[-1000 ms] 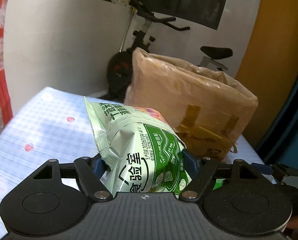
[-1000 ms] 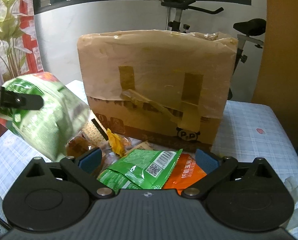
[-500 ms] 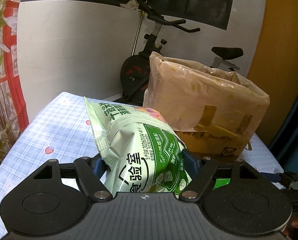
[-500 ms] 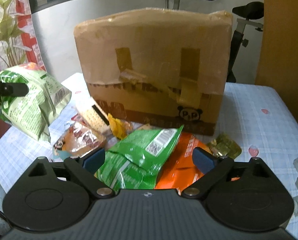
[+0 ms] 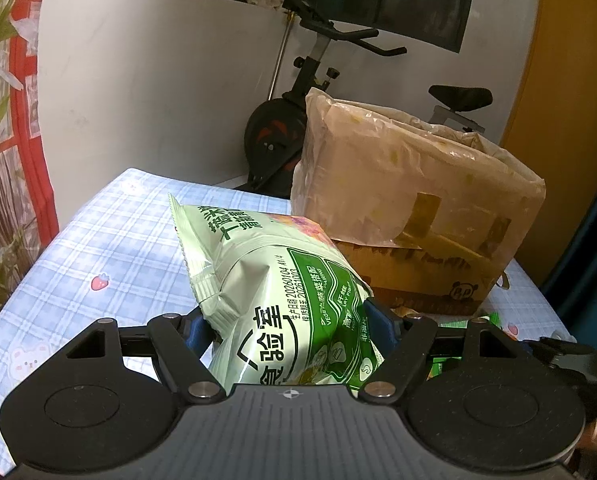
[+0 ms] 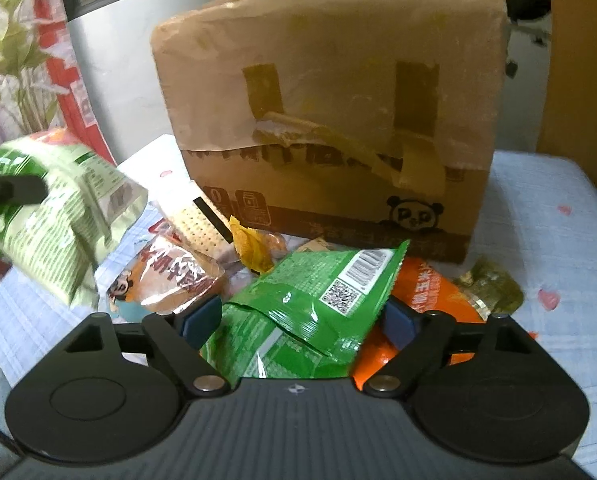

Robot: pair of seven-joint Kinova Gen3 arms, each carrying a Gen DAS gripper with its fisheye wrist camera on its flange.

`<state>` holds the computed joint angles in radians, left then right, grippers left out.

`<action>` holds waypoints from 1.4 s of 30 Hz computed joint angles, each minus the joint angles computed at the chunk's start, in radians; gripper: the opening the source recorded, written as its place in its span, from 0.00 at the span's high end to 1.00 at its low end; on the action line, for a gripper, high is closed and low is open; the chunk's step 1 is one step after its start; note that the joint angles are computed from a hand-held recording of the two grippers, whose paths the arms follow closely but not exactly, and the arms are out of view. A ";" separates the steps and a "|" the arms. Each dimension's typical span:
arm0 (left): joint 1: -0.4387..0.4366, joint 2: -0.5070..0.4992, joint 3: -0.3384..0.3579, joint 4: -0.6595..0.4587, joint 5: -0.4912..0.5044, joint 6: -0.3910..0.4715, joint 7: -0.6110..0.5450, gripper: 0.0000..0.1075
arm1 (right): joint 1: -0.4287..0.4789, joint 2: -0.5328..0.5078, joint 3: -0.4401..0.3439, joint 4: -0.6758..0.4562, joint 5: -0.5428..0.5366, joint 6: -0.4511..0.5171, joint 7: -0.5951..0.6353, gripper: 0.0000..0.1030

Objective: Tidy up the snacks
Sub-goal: 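Lift the white-green bag with the left tool while the right tool lifts the green packet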

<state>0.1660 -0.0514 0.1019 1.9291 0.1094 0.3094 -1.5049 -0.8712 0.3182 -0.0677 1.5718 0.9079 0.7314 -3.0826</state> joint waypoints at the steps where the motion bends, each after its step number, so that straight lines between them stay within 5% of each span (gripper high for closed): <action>1: 0.001 -0.001 0.000 0.001 0.002 0.000 -0.001 0.28 | 0.001 0.007 0.004 -0.005 0.000 -0.004 -0.018 0.15; 5: 0.003 0.001 0.001 0.001 0.002 0.000 -0.003 0.28 | 0.001 0.035 0.009 -0.038 -0.011 0.013 0.009 0.17; 15: 0.004 -0.005 -0.003 0.007 0.017 -0.006 -0.026 0.28 | -0.045 0.012 0.007 -0.033 0.081 0.045 0.064 0.44; 26: 0.007 -0.005 -0.001 0.009 0.017 0.001 -0.032 0.28 | -0.018 0.048 0.002 -0.073 0.020 0.035 0.077 0.23; 33: 0.009 0.000 0.001 0.012 0.014 -0.009 -0.033 0.28 | 0.046 0.045 0.026 -0.039 -0.124 -0.107 0.082 0.17; 42: 0.002 0.003 0.019 -0.003 -0.064 -0.008 0.043 0.28 | 0.017 0.030 0.052 -0.055 -0.122 -0.091 0.190 0.44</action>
<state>0.1683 -0.0481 0.1207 1.9259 0.0453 0.3016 -1.4624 -0.8546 0.3482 -0.0155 1.5166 0.7857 0.6403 -2.8924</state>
